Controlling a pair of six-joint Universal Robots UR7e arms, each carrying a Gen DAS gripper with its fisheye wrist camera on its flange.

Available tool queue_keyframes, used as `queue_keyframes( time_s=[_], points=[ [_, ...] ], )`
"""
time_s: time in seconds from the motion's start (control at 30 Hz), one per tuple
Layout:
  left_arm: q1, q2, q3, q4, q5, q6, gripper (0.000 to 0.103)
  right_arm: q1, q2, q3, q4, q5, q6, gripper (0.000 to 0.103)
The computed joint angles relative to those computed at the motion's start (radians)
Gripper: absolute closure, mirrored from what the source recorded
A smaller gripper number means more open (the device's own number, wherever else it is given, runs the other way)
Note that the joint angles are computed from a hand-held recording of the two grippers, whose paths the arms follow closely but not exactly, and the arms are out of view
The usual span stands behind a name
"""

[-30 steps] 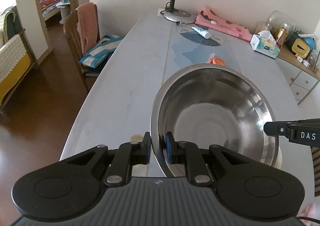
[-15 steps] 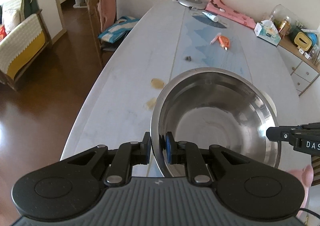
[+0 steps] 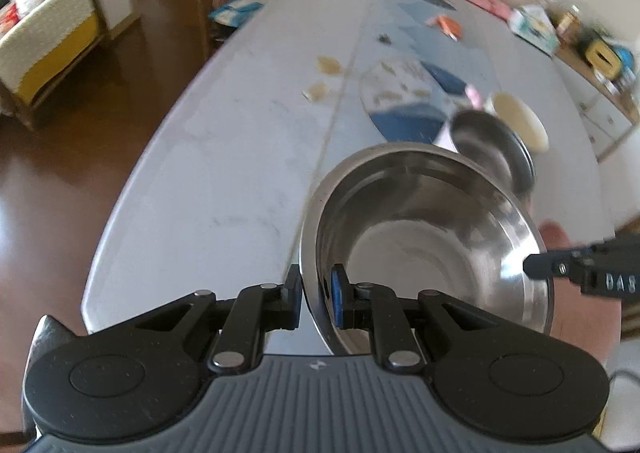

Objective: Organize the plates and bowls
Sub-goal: 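Lift the steel bowl with both grippers and carry it over the pink plate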

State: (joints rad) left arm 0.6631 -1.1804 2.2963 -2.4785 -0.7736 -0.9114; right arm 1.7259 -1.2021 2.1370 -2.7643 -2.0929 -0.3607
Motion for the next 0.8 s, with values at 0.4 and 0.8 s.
queue_keyframes(
  time_s=[0.4, 0.8],
  points=[
    [0.025, 0.052, 0.064, -0.103, -0.069, 0.006, 0.089, -0.05, -0.015, 0.067, 0.003, -0.012, -0.006, 0.089],
    [0.053, 0.069, 0.087, -0.188, -0.093, 0.048, 0.089, -0.062, -0.008, 0.081, 0.012, -0.023, 0.018, 0.088]
  ],
)
